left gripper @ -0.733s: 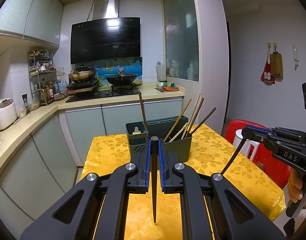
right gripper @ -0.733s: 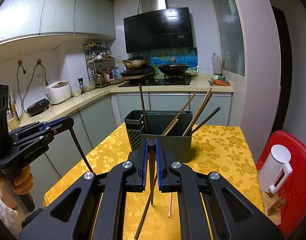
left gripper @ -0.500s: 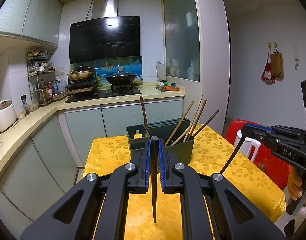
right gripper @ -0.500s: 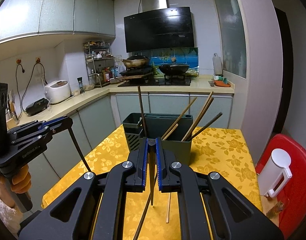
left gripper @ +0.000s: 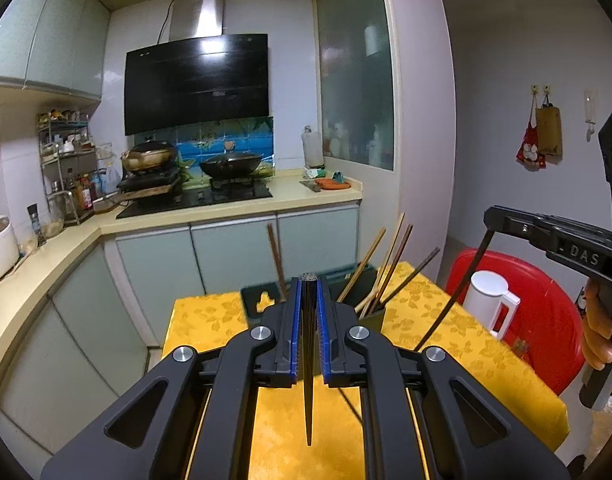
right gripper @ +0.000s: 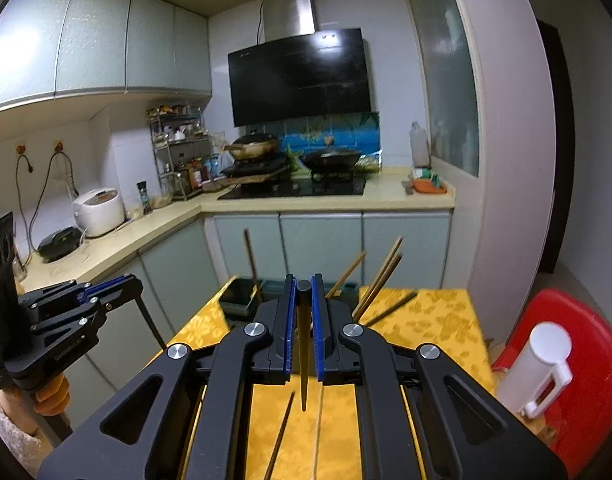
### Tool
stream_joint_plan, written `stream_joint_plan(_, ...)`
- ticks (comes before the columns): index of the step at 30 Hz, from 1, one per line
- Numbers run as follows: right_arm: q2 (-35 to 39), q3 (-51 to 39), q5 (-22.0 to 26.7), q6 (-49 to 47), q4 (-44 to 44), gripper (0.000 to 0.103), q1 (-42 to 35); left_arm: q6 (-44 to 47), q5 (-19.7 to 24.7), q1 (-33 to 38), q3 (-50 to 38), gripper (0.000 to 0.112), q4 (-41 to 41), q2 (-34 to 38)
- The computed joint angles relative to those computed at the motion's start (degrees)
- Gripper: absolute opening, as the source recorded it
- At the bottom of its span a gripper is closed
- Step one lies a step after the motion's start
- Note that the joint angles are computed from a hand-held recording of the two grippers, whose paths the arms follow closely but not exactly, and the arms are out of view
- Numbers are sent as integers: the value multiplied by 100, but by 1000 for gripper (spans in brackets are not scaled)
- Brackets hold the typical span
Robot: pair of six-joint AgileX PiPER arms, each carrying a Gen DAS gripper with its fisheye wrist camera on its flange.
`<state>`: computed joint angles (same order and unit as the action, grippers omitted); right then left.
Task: Organize utensils
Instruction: 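Lift both held chopsticks and carry them over the green caddy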
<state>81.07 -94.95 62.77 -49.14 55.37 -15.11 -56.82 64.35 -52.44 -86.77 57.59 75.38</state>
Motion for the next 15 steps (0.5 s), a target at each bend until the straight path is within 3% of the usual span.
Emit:
stream_joint_plan(8,1024,-1795,-4,1141,-723,8,370,1054,-207,719,-1690,7,-510,906)
stream_joint_plan(15,1589,-2724,-55,1665,-962,8,548,1947,-91,1392,-3875,7,-1111,2112)
